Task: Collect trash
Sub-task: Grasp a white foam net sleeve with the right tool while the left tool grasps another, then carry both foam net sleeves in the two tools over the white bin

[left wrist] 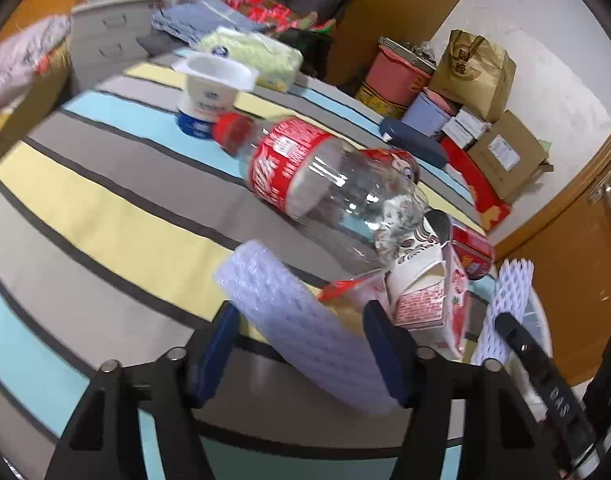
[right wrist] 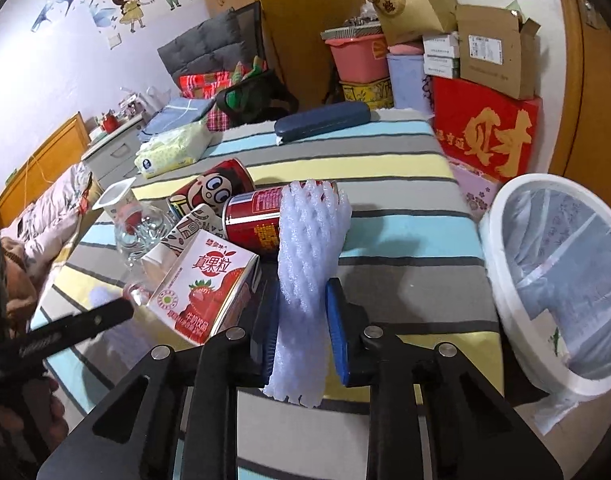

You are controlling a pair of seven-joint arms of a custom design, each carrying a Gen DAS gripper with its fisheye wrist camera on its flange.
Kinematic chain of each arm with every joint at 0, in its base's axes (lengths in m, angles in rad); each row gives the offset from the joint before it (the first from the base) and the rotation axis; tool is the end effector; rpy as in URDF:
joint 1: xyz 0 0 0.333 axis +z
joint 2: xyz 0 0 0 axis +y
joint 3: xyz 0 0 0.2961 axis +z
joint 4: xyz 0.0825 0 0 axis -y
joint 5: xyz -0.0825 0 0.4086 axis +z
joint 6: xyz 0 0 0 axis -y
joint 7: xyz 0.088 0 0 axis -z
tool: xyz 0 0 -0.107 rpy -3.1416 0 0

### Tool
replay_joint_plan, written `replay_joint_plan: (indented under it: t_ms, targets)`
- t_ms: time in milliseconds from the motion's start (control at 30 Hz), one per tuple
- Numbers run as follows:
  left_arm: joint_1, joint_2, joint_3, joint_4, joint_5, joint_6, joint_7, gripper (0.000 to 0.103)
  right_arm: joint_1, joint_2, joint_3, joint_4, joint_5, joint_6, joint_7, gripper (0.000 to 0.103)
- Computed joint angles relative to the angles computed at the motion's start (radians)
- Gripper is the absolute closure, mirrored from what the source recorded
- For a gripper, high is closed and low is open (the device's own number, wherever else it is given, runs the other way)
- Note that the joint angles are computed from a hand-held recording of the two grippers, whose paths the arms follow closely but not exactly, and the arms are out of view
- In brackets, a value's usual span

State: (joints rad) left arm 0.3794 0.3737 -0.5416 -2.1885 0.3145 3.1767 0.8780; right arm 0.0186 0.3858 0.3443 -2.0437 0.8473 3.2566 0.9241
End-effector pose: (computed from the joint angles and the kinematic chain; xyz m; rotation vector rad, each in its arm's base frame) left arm 0.6008 -0.1188 0.2793 -2.2704 1.6587 -0.9771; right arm 0.6183 0.1436 0.2949 -1.7279 1.6421 -0.4585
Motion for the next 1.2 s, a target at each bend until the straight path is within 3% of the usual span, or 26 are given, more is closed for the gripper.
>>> replay_joint_plan:
  t_ms: [67, 100, 167, 200, 367, 433, 533, 567, 600, 667, 733, 767, 833, 900, 933, 967, 1067, 1200]
  targets:
    - [-0.011, -0.001, 0.018, 0.013, 0.082, -0.016, -0.080, 0.053, -0.049, -0.002, 0.050, -0.008, 0.010, 0.014, -0.019, 0.079]
    - [-0.035, 0.001, 0.035, 0.014, 0.035, -0.012, -0.049, 0.054, -0.074, -0.002, 0.076, -0.012, 0.014, 0.020, -0.025, 0.079]
    - [-0.144, -0.018, 0.139, 0.017, 0.026, -0.019, -0.048, 0.059, -0.114, 0.001, 0.116, -0.016, 0.016, 0.031, -0.029, 0.079]
    - [-0.170, -0.023, 0.164, 0.019, 0.038, -0.026, -0.048, 0.060, -0.135, 0.003, 0.137, -0.020, 0.013, 0.037, -0.030, 0.079]
    - [-0.204, -0.044, 0.181, 0.022, 0.059, -0.075, 0.040, 0.070, -0.229, 0.014, 0.232, -0.039, -0.025, 0.059, -0.013, 0.079]
    - [-0.150, -0.052, 0.117, 0.006, 0.019, -0.089, 0.132, 0.071, -0.260, 0.018, 0.262, -0.049, -0.051, 0.066, 0.006, 0.079]
    - [-0.195, -0.087, 0.153, -0.021, 0.016, -0.104, 0.166, 0.071, -0.274, 0.015, 0.270, -0.065, -0.087, 0.068, 0.038, 0.079]
    - [-0.201, -0.092, 0.154, -0.023, 0.011, -0.116, 0.193, 0.070, -0.298, 0.015, 0.292, -0.074, -0.100, 0.072, 0.048, 0.079]
    - [-0.237, -0.102, 0.190, -0.030, 0.019, -0.115, 0.174, 0.068, -0.309, 0.017, 0.301, -0.078, -0.112, 0.074, 0.060, 0.079]
    - [-0.303, -0.110, 0.258, -0.036, 0.043, -0.110, 0.141, 0.043, -0.307, 0.016, 0.296, -0.082, -0.135, 0.068, 0.084, 0.079]
    - [-0.349, -0.111, 0.306, -0.040, 0.062, -0.111, 0.102, 0.039, -0.301, 0.011, 0.288, -0.091, -0.158, 0.070, 0.106, 0.079]
    - [-0.406, -0.113, 0.367, -0.043, 0.113, -0.095, 0.045, 0.039, -0.294, 0.009, 0.280, -0.093, -0.169, 0.071, 0.117, 0.079]
    - [-0.442, -0.117, 0.405, -0.043, 0.152, -0.100, -0.016, 0.039, -0.323, 0.010, 0.306, -0.106, -0.198, 0.078, 0.137, 0.079]
    - [-0.451, -0.119, 0.417, -0.045, 0.174, -0.098, -0.051, 0.039, -0.322, 0.005, 0.301, -0.115, -0.221, 0.079, 0.160, 0.079]
    - [-0.460, -0.120, 0.427, -0.046, 0.191, -0.094, -0.063, 0.046, -0.317, 0.001, 0.294, -0.119, -0.231, 0.080, 0.172, 0.079]
    - [-0.463, -0.121, 0.432, -0.047, 0.215, -0.092, -0.078, 0.059, -0.322, -0.001, 0.298, -0.125, -0.243, 0.087, 0.184, 0.079]
    - [-0.347, -0.128, 0.304, -0.068, 0.107, -0.078, 0.038, 0.072, -0.343, -0.009, 0.311, -0.144, -0.284, 0.097, 0.217, 0.079]
    - [-0.394, -0.148, 0.350, -0.083, 0.142, -0.062, 0.004, 0.076, -0.387, -0.008, 0.345, -0.165, -0.343, 0.115, 0.271, 0.079]
